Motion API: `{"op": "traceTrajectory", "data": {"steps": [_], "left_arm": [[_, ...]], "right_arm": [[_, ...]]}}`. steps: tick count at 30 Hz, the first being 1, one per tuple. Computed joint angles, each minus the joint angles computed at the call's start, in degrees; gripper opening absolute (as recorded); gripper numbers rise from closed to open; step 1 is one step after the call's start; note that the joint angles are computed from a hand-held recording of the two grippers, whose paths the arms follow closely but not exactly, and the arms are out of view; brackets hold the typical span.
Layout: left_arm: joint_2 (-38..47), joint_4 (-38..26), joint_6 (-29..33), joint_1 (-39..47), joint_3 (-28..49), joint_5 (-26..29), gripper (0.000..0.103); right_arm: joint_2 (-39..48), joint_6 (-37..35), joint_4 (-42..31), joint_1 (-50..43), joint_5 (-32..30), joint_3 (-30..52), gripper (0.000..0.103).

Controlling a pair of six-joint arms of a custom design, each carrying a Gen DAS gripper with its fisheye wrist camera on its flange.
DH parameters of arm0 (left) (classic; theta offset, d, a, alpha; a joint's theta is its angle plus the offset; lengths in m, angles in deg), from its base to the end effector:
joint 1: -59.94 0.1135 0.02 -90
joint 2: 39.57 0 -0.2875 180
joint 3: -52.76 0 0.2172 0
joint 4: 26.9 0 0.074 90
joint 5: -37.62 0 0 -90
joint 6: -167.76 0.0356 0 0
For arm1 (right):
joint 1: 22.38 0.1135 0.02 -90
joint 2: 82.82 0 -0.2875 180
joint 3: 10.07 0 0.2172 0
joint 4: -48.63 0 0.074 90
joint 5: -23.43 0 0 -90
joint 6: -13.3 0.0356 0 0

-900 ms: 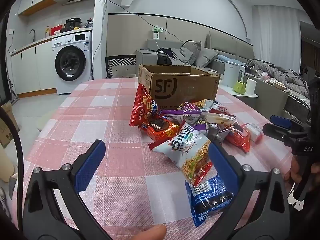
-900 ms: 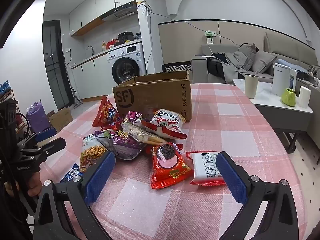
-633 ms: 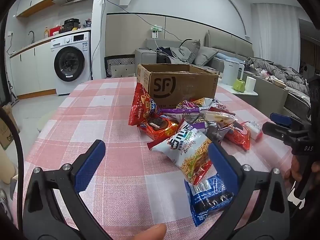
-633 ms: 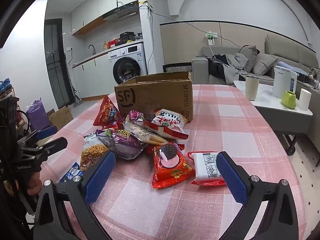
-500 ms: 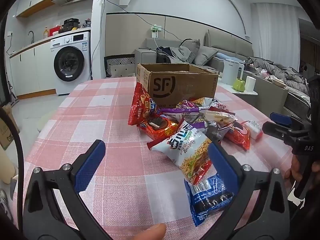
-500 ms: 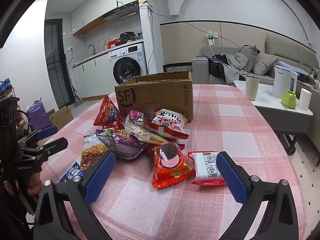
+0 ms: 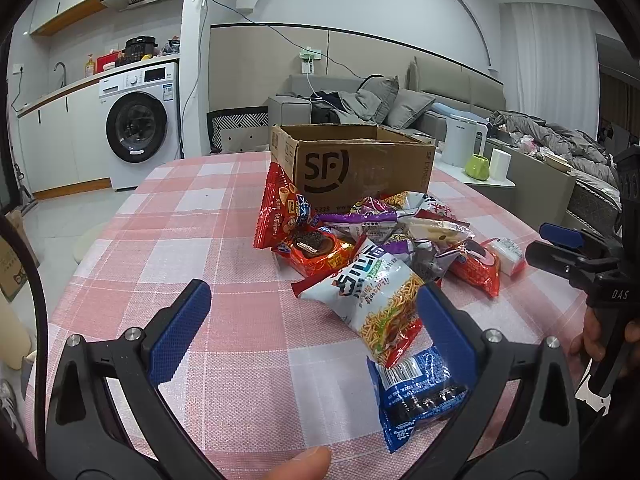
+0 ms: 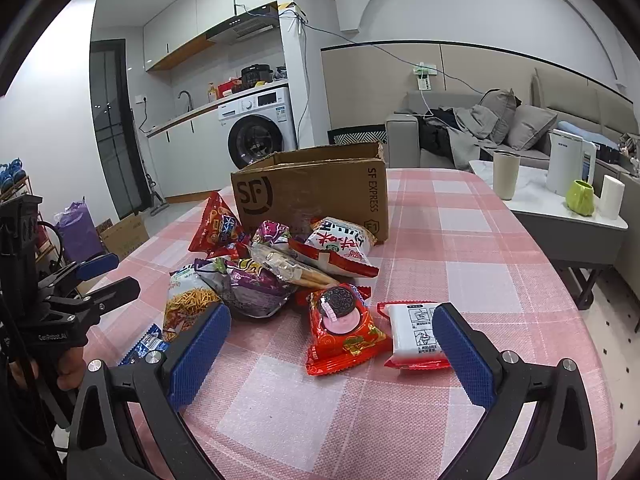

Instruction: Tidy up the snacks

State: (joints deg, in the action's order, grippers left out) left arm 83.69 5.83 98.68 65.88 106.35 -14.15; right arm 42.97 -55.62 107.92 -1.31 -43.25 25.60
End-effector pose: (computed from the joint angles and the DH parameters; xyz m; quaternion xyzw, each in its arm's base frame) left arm 0.3351 0.0127 0.0890 0.2552 0.8191 -0.1870 0.4785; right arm 0.2657 0.0873 0.0748 0.0999 0.8517 0.0099 0.5144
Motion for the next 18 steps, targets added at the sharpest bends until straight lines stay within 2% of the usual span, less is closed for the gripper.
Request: {"op": "traceTrajectory", "data": {"steps": [18], "left_arm": [[-0.14, -0.95, 0.77, 0.09, 0.27, 0.14, 0.102]], "right_arm": [[0.56, 0.34, 0.09, -0.02, -0.22, 0.23, 0.103]]}}
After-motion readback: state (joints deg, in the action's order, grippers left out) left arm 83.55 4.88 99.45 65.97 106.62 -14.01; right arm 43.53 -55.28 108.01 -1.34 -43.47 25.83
